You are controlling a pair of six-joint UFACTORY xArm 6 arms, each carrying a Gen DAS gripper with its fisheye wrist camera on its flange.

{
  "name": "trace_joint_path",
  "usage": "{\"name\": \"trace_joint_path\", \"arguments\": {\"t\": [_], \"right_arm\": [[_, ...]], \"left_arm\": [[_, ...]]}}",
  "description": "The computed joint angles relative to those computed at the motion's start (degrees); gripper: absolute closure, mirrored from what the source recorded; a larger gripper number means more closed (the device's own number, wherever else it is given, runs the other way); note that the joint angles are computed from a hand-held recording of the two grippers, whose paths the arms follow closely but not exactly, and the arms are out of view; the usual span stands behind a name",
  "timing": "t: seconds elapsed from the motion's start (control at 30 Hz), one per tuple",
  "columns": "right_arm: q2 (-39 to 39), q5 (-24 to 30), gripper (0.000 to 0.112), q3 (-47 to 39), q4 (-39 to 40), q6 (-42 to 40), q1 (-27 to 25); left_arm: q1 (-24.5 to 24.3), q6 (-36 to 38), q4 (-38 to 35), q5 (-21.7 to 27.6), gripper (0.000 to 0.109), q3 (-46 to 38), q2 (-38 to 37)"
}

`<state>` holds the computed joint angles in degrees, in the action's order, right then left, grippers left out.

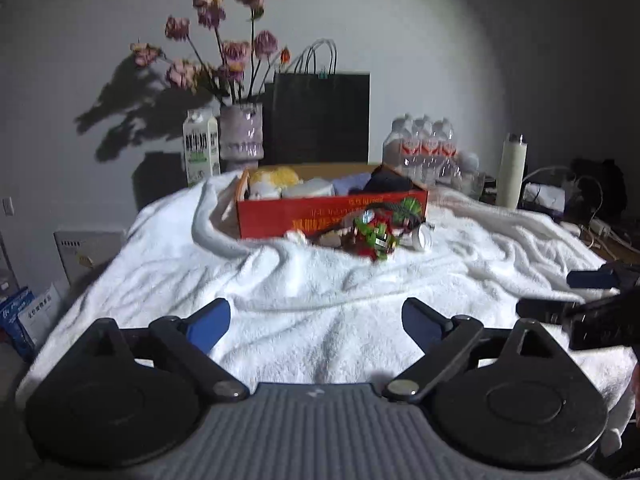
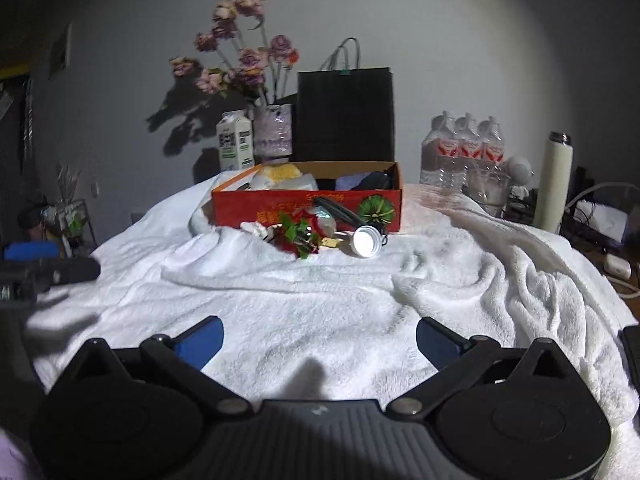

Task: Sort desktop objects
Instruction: 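Withdraw both tools back toward the remaining items, then grasp the small item with the left tool while the right tool grasps the braided cable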

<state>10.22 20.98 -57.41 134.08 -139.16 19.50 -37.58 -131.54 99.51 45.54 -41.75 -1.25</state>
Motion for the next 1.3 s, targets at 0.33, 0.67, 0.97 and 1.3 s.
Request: {"name": "trace_joint_path", "arguments": {"t": [0.33, 0.67, 0.97, 1.3], "right_arm": [[7.20, 2.39, 0.015, -6.20, 0.27, 0.22, -0.64], [33.36, 0.05, 0.033, -42.06, -30.26, 24.12, 3.89], [46.62, 5.35, 0.094, -60.18, -47.80, 46.90, 2.73], [40.55, 9.81, 0.093, -49.92, -25.23, 34.39, -1.86]], "left_arm": [[8.64, -2.13, 5.87, -9.39, 0.016, -8.78, 12.19], [21.40, 11.74, 16.77, -22.07, 0.024, -34.95, 29.94], [24.06, 18.18, 18.92, -28.67, 0.040, -49.75, 41.27], [22.14, 21.21, 15.72, -24.46, 0.072, -49.83, 41.95]]}}
